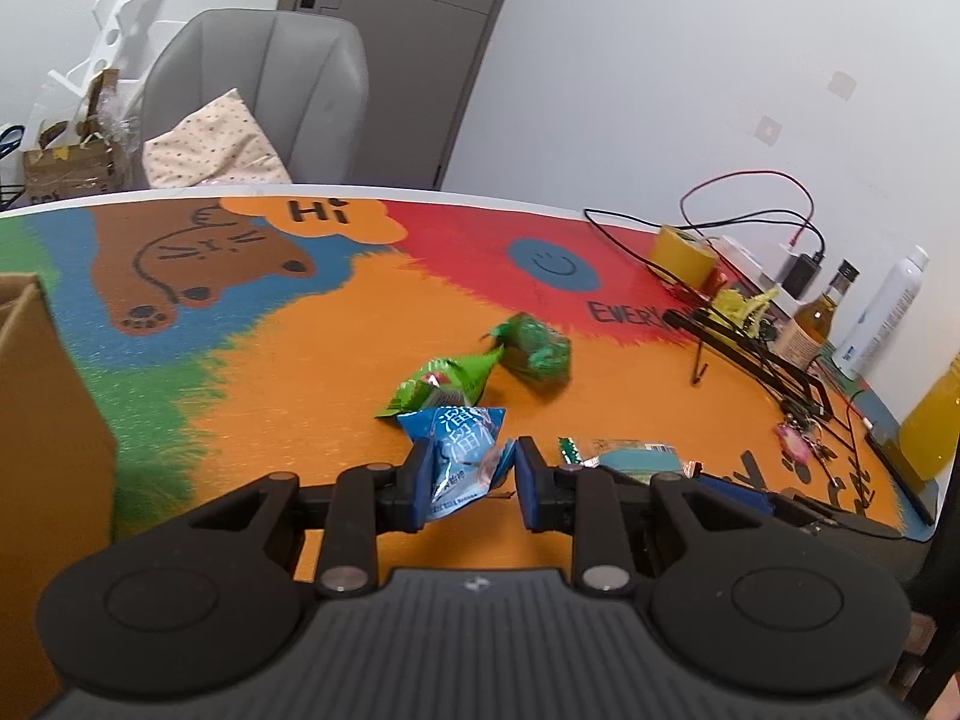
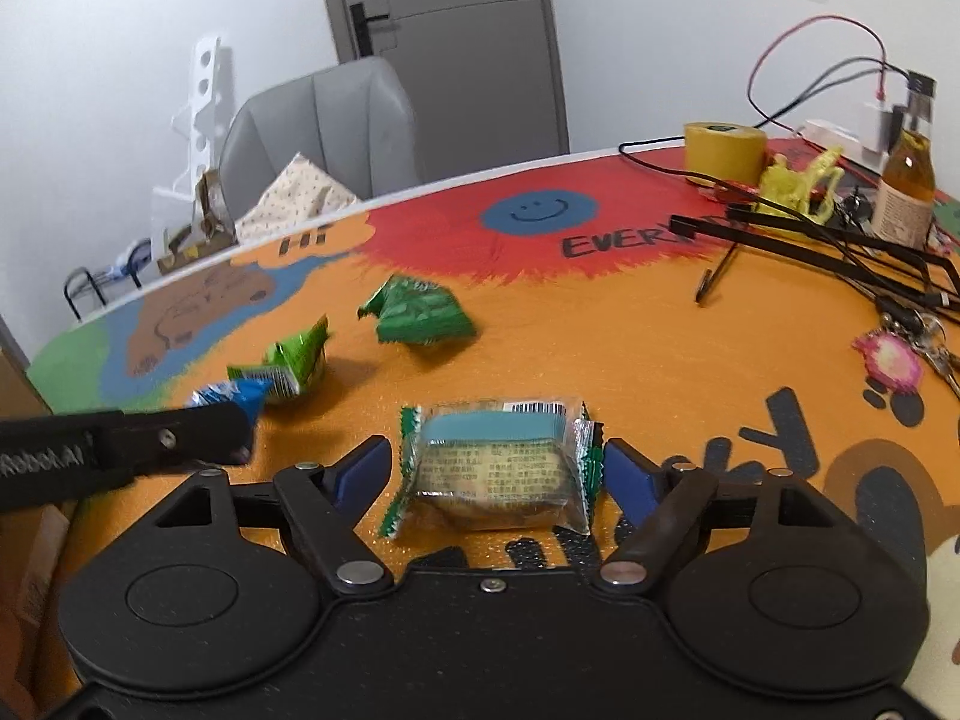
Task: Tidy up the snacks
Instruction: 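Grasp the blue candy wrapper with the left gripper while the right grasps the cake pack, then lift the blue candy and cake pack and carry them over the box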
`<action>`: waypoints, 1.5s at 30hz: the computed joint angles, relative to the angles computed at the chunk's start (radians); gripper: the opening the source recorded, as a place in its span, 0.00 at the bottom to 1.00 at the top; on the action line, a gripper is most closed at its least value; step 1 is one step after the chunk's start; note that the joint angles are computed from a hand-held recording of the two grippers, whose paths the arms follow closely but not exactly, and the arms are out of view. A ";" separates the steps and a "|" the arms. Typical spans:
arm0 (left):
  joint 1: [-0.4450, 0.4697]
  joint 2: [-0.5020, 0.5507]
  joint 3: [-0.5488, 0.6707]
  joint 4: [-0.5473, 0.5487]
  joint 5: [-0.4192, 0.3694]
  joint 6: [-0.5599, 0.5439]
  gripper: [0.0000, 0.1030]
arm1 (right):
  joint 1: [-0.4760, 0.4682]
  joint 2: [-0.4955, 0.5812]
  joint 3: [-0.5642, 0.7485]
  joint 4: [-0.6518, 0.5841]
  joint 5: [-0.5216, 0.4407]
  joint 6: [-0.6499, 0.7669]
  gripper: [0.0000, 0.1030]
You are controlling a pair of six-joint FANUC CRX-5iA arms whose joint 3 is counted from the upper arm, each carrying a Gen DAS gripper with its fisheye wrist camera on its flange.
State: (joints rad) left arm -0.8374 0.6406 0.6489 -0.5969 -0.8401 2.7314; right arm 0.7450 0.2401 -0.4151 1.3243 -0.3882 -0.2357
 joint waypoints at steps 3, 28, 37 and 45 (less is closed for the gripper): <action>-0.006 -0.012 -0.013 -0.019 -0.013 0.018 0.26 | 0.012 -0.006 0.004 -0.045 -0.018 0.047 0.54; -0.099 -0.138 -0.103 -0.144 -0.109 0.069 0.26 | 0.053 -0.184 -0.116 -0.032 0.036 0.025 0.49; -0.123 -0.208 -0.159 -0.159 -0.155 0.058 0.26 | 0.070 -0.221 -0.128 0.015 0.078 0.004 0.49; -0.146 -0.273 -0.210 -0.187 -0.211 0.083 0.26 | 0.082 -0.228 -0.114 0.069 0.130 -0.019 0.49</action>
State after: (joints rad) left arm -0.9833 0.3678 0.4390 -0.7838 -1.0506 2.8144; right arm 0.8275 0.0123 -0.5293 1.3936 -0.2583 -0.2542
